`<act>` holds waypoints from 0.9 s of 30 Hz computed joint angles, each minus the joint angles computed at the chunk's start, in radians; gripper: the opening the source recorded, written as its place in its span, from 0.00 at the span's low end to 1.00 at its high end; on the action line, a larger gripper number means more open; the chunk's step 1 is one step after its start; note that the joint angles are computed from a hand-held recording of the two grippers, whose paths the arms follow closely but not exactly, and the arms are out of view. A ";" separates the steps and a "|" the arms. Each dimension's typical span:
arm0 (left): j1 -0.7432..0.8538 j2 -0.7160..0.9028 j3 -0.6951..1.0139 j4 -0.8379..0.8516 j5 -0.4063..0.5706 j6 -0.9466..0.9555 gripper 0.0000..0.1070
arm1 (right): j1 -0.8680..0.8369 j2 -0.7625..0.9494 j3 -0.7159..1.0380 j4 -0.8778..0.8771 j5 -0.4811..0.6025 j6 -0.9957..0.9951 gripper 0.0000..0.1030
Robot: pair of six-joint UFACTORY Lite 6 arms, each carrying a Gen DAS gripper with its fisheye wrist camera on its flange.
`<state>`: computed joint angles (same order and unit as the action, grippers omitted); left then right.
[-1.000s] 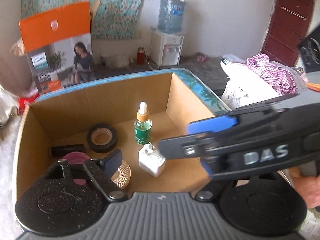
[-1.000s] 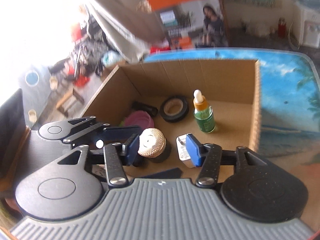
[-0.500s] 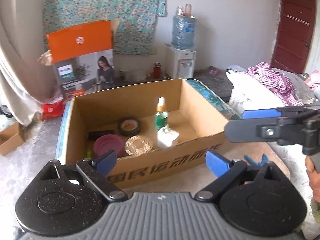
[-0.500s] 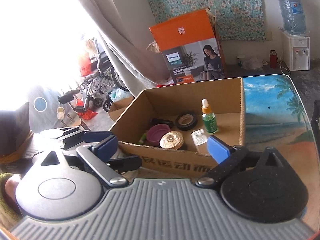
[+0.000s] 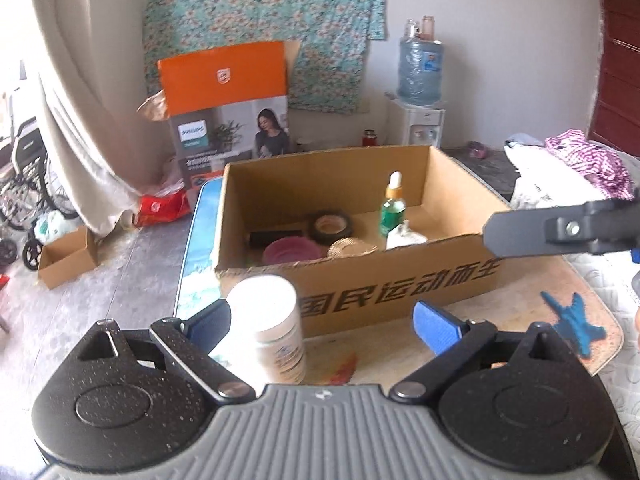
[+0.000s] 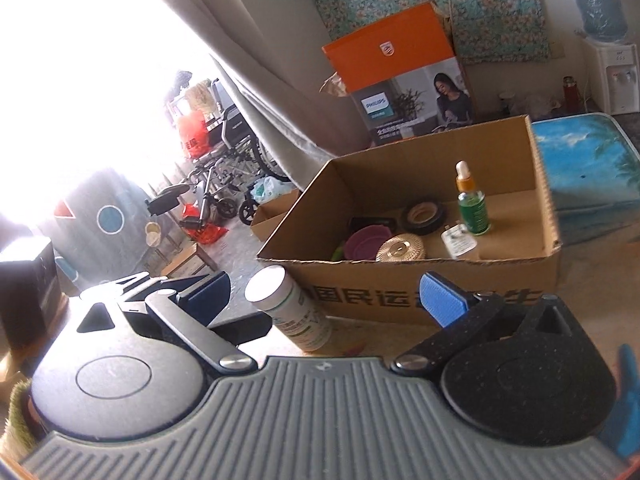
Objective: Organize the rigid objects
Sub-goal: 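Withdraw the open right tool from the box to the white pill jar, then close the right tool around the white pill jar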
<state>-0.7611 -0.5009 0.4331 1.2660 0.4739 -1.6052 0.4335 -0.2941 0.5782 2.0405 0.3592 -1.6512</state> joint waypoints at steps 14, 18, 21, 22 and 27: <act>0.242 0.318 0.022 0.616 -0.139 -0.593 0.81 | 0.082 0.566 0.452 -0.093 0.130 0.179 0.97; 0.313 0.357 0.019 0.820 -0.184 -0.786 0.73 | 0.093 0.703 0.579 -0.159 0.139 0.296 0.88; 0.326 0.363 0.007 0.922 -0.184 -0.874 0.72 | 0.100 0.772 0.640 -0.177 0.152 0.343 0.84; 0.330 0.363 0.003 0.962 -0.186 -0.911 0.72 | 0.099 0.791 0.660 -0.188 0.158 0.363 0.82; 0.325 0.386 0.010 1.008 -0.183 -0.959 0.66 | 0.105 0.859 0.731 -0.217 0.150 0.422 0.74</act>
